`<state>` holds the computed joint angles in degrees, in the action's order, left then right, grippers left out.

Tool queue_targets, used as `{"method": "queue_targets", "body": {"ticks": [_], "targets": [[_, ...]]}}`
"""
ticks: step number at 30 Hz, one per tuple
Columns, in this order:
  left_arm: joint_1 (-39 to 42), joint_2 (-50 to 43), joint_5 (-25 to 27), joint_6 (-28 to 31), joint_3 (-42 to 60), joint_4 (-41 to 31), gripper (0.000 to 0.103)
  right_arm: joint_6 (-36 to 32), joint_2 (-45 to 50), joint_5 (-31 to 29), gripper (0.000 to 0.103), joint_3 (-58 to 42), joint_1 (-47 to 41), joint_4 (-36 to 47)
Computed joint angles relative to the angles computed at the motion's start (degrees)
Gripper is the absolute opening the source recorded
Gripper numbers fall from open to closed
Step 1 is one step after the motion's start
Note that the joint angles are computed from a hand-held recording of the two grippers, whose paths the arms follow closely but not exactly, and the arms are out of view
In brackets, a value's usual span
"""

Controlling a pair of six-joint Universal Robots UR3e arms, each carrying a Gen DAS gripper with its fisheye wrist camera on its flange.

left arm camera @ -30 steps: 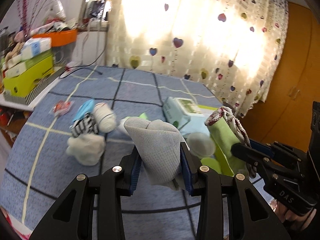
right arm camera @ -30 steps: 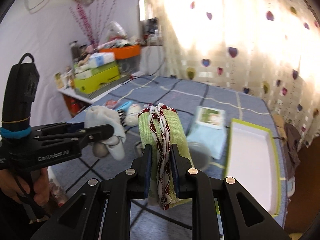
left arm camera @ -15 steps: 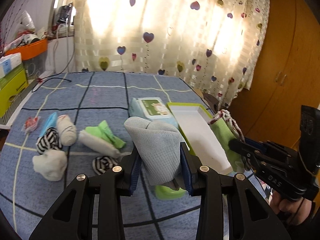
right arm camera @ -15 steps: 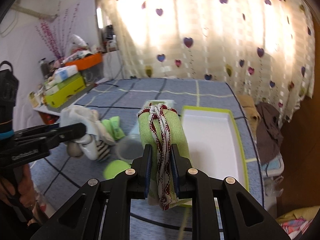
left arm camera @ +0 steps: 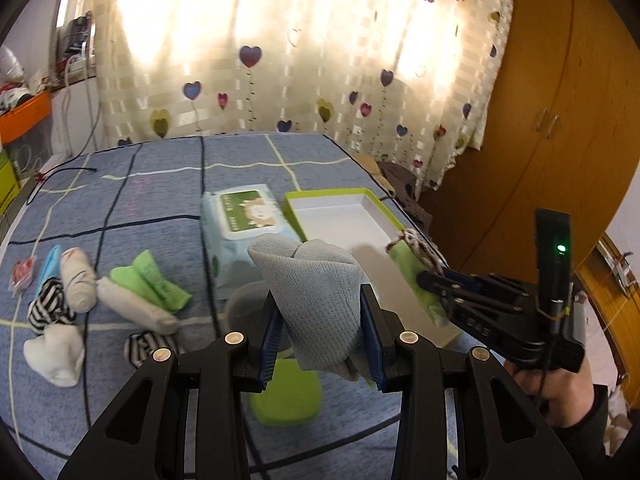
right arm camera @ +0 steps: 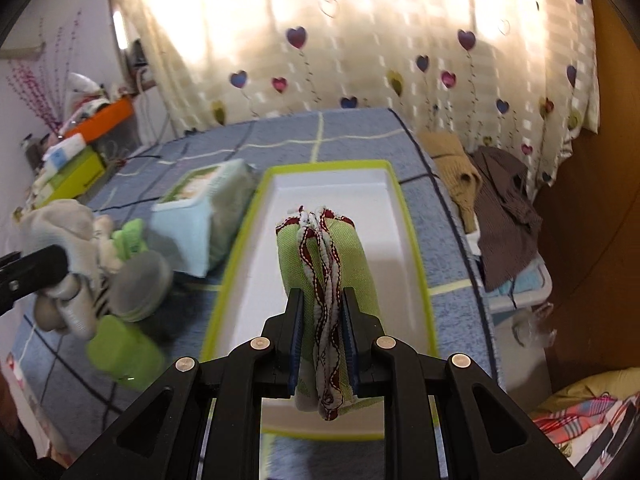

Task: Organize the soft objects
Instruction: 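Carry the green towel into the white box and release it with the right gripper, then lower the grey sock into the box beside the towel and open the left gripper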

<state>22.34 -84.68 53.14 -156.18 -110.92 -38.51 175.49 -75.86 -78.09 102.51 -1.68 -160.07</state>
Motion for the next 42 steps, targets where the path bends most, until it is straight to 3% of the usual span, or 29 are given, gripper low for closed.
{"method": "queue_targets", "body": {"ticks": [8,11,12,14,26,35,42], "targets": [[-7.5,-6.8,4.7,-3.0,5.6,1.4,0.038,0.1,5.3,-0.6,0.022,-3.6,-2.2,0.9],[-9.9,-8.6,6.2,-3.5,7.5,1.4,0.038,0.3,4.2,2.0,0.042,-2.0,-3.5,-0.3],[-10.5,-9.3,6.6,-3.5,8.2,1.3,0.038,0.3,3.4,2.9,0.044,-1.1,-3.8,-1.1],[-11.8,-11.2,7.6,-3.6,10.4,-0.1,0.038,-0.1,0.8,5.8,0.044,1.5,-5.4,-2.3],[-18.5,-19.4,11.2,-1.0,18.2,-7.1,0.038,0.2,-7.2,9.3,0.046,10.6,-10.4,-5.4],[-19.9,-21.7,11.7,0.0,20.2,-7.5,0.047,0.1,-7.3,10.1,0.047,11.4,-10.9,-5.2],[-20.3,-22.1,13.1,-1.4,20.4,-6.2,0.047,0.4,-9.4,10.2,0.048,13.7,-12.0,-5.5]]}}
